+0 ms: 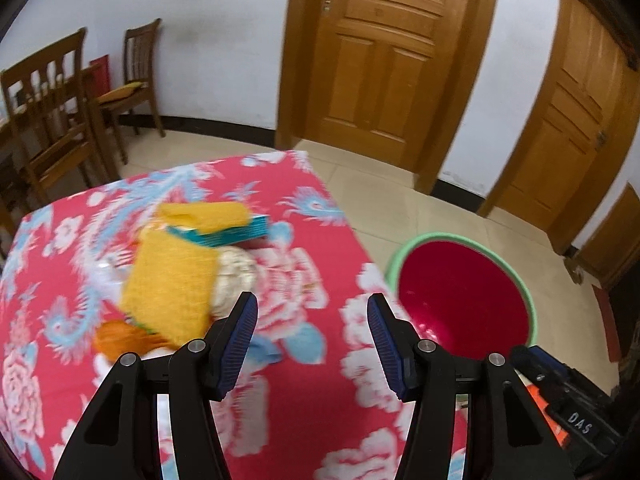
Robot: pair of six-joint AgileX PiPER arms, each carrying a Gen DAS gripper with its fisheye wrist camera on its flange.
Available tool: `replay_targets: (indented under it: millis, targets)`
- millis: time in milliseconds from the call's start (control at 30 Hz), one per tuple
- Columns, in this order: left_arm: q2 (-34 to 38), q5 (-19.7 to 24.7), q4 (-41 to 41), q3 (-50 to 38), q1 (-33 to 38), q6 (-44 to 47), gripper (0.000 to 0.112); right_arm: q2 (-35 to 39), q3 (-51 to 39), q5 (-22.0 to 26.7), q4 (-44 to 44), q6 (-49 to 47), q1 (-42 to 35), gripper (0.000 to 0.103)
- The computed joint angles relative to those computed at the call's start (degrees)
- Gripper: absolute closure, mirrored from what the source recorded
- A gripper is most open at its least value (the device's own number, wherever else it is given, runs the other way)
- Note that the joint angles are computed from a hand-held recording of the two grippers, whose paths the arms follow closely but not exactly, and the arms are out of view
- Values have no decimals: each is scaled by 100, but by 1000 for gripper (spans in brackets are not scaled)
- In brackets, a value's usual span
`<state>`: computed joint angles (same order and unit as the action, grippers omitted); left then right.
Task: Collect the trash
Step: 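Return the left gripper to the table and grasp the orange wrapped bun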
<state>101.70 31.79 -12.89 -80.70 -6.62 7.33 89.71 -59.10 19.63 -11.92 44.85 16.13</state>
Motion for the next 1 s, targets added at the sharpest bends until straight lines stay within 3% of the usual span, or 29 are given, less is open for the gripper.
replay_targets:
  millis: [767,1000]
  targets:
    - [92,-182,603,419,1211,-327,53,660,-1080,539,-263,245,877,43]
    - [177,-345,237,455,1380,73,53,942,-1427,633,-118,108,1034,43]
